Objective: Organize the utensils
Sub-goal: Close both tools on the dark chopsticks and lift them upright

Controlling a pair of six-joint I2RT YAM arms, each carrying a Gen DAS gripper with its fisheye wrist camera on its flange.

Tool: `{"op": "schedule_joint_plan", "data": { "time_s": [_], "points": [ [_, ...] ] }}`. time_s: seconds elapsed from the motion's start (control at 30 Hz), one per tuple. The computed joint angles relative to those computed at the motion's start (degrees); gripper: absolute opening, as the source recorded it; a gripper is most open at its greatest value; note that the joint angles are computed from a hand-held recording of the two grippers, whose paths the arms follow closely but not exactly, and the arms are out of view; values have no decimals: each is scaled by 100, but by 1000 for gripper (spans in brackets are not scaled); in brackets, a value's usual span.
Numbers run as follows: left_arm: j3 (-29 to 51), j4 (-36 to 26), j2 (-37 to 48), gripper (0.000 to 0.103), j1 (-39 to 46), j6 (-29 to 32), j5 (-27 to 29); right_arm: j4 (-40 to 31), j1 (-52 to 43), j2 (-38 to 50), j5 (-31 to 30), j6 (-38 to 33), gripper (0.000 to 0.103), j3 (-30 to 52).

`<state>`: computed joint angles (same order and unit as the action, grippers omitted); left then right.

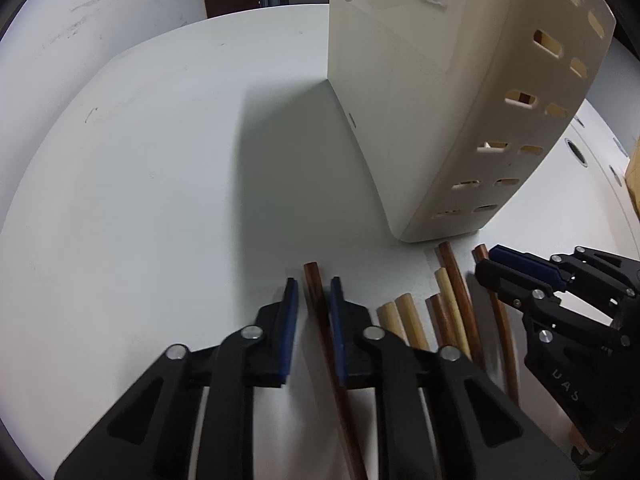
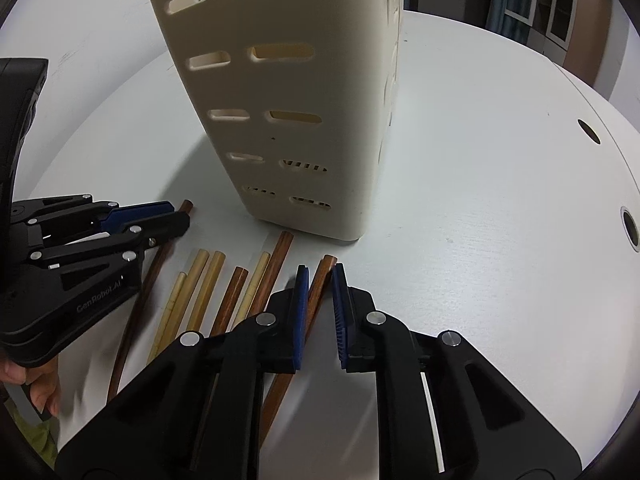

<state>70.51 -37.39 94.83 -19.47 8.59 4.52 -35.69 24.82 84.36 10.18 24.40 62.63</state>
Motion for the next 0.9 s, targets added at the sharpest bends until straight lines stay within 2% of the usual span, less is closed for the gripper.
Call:
{"op": "schedule_joint_plan", "data": {
  "time_s": [0.1, 0.33, 0.67, 0.9],
  "points": [
    [66, -68, 20, 9, -5, -3, -42, 7, -32, -47, -57, 43, 7, -8],
    [-14, 22, -198, 7, 52, -58, 25, 105, -95, -549, -144, 54, 7, -226],
    [-483, 464, -1638, 7, 181, -374, 575, 97, 21, -1877, 136, -144, 6, -404],
    [-821, 573, -2486, 7, 118, -609, 585, -198, 484, -2643, 710, -328, 6, -302]
  ]
}}
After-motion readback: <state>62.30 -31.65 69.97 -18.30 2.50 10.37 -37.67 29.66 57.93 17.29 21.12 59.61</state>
